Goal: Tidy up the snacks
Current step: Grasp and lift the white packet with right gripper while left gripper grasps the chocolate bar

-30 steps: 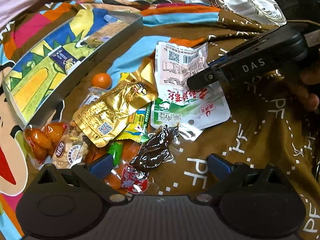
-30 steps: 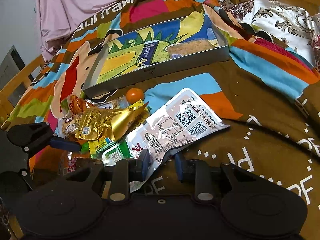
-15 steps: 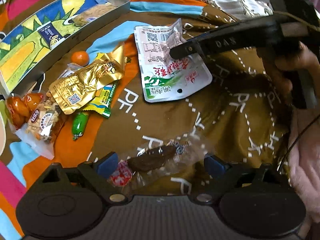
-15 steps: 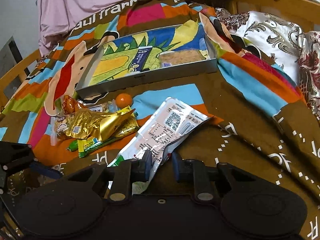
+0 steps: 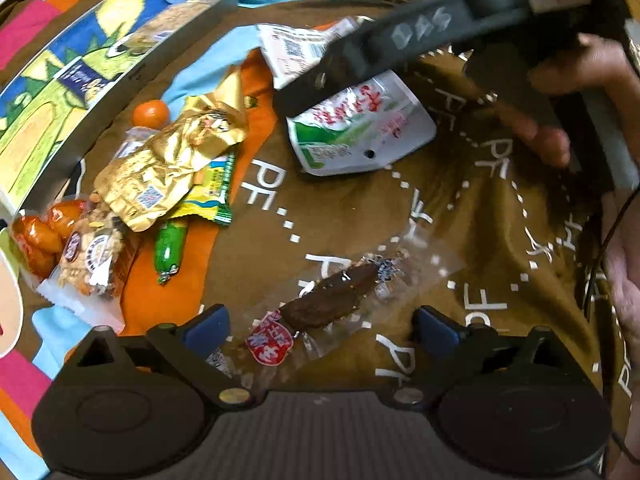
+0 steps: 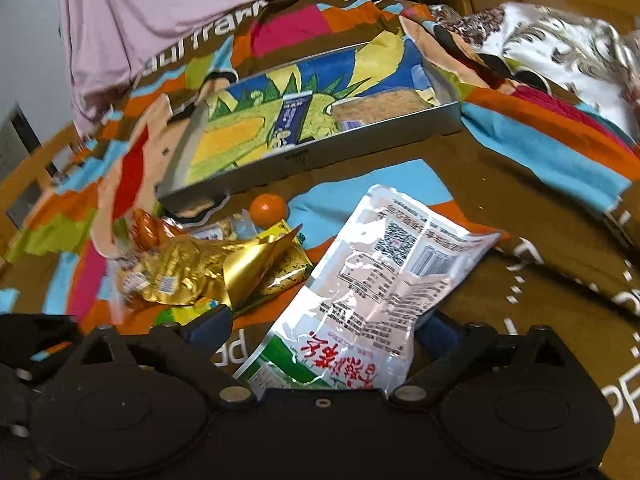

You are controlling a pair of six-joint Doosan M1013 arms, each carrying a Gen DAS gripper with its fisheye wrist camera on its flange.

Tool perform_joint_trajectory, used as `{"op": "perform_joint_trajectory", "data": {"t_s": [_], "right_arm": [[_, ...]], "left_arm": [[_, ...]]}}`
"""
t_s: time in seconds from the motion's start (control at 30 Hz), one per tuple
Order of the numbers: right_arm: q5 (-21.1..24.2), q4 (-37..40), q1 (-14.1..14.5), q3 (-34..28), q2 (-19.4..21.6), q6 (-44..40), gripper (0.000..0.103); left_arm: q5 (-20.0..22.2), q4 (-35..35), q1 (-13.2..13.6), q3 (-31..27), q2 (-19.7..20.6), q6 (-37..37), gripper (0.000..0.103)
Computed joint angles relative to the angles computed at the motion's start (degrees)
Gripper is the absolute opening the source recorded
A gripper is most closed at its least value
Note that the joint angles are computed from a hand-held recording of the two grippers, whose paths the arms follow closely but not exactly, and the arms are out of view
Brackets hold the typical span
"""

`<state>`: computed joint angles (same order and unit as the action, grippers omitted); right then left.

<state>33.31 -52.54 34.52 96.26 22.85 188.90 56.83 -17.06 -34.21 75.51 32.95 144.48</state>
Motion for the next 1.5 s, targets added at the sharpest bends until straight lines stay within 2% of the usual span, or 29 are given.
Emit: {"op": "perform_joint_trajectory", "data": {"t_s": [0.07, 0.1, 0.13, 0.23, 0.33, 0.43, 0.53, 0.63, 0.83, 0.9, 0.97, 1.03, 1.2, 1.23, 1.5], "right_arm": [[3.56, 1.4, 0.53, -1.97, 1.44, -4.37, 0.093], [5.94, 1.99, 0.91, -2.96, 2.09, -6.98, 0.082], [7.7, 2.06, 1.26, -3.53, 2.47, -8.98, 0.077], [6.26, 3.06, 1.2, -2.68, 1.7, -10.81, 0.066], [3.24, 5.8, 0.87, -1.08, 0.19, -12.32, 0.063], [-0.47, 13.78, 0.62, 0.35, -1.56, -24.17, 0.063], [1.31, 16.24, 1.76, 0.54, -2.25, -32.03, 0.064], [4.37, 15.43, 2.61, -0.09, -1.75, -32.45, 0.068], [2.15, 15.86, 1.76, 0.53, -1.67, -29.2, 0.072], [2.86, 14.88, 2.02, 0.16, -1.29, -29.26, 0.068], [3.15, 13.91, 2.27, -0.02, -1.16, -29.18, 0.065], [2.75, 13.76, 2.31, 0.15, -1.35, -28.59, 0.063], [2.11, 11.48, 2.71, 0.49, -1.75, -26.63, 0.061], [2.39, 10.66, 2.93, 0.38, -1.68, -26.44, 0.06], [4.12, 0.77, 4.01, 0.61, -1.16, -21.13, 0.06]], "left_arm": [[-0.56, -0.96, 0.37, 0.22, -0.22, -1.43, 0.092], [-0.48, -1.72, 0.67, 0.11, -0.21, -2.28, 0.091], [-0.24, -2.43, 0.94, -0.03, -0.18, -3.43, 0.089], [-0.02, -3.74, 1.43, 0.1, -0.48, -6.36, 0.085], [-0.1, -4.29, 1.53, 0.39, -0.82, -9.41, 0.081], [-1.19, -3.35, 1.42, 1.44, -1.67, -11.25, 0.08], [-1.7, -3.48, 1.51, 2.87, -2.64, -9.6, 0.079], [-3.52, -3.18, 1.28, 3.87, -3.22, -7.2, 0.083], [-3.13, -0.66, 0.0, 1.87, -1.52, -0.24, 0.093], [-2.24, -0.62, -0.23, 1.19, -0.88, 1.87, 0.093], [-0.14, -1.57, -0.22, -0.08, 0.01, 3.15, 0.082], [1.2, -2.5, -0.11, -0.91, 0.55, 2.36, 0.08], [2.96, -7.97, 1.65, -1.64, 0.69, -2.11, 0.064], [2.83, -9.74, 2.18, -1.4, 0.46, -3.2, 0.059], [-3.01, -16.75, 4.46, 0.28, -0.65, -10.37, 0.05]]}}
